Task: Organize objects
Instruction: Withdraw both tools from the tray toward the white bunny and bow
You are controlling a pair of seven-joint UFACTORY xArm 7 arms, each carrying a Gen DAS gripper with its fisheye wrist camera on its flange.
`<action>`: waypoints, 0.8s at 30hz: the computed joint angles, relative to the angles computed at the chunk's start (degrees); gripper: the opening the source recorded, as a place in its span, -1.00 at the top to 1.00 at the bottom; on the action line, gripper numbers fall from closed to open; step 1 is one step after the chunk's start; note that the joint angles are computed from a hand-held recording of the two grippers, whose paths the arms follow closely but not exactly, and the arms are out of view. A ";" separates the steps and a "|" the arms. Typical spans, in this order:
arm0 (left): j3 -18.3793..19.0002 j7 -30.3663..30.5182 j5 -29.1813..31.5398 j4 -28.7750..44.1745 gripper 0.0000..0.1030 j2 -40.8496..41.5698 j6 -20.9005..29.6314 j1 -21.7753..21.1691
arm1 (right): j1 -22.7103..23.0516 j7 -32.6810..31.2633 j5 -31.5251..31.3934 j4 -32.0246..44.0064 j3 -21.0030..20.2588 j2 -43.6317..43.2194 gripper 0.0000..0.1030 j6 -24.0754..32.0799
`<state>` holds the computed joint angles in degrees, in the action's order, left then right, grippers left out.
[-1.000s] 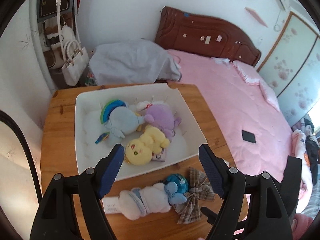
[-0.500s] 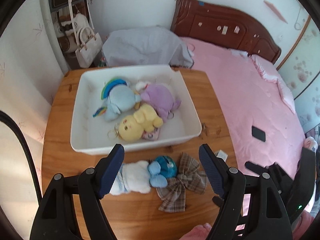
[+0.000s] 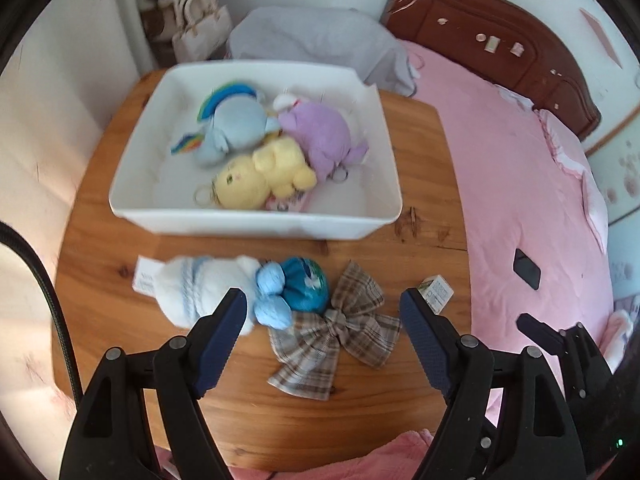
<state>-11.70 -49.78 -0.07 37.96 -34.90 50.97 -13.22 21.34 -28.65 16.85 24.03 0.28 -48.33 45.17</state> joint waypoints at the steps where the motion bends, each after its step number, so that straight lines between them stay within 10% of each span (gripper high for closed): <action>1: -0.21 -0.72 -0.32 -0.14 -0.59 0.40 -0.18 0.03 | -0.03 -0.84 -0.36 -0.10 -0.46 -0.22 -0.81 0.23; 24: 2.40 -13.29 -9.85 -4.76 -0.59 9.36 -5.57 -2.14 | -3.61 -17.18 -2.54 2.80 -2.05 11.04 -0.75 -0.46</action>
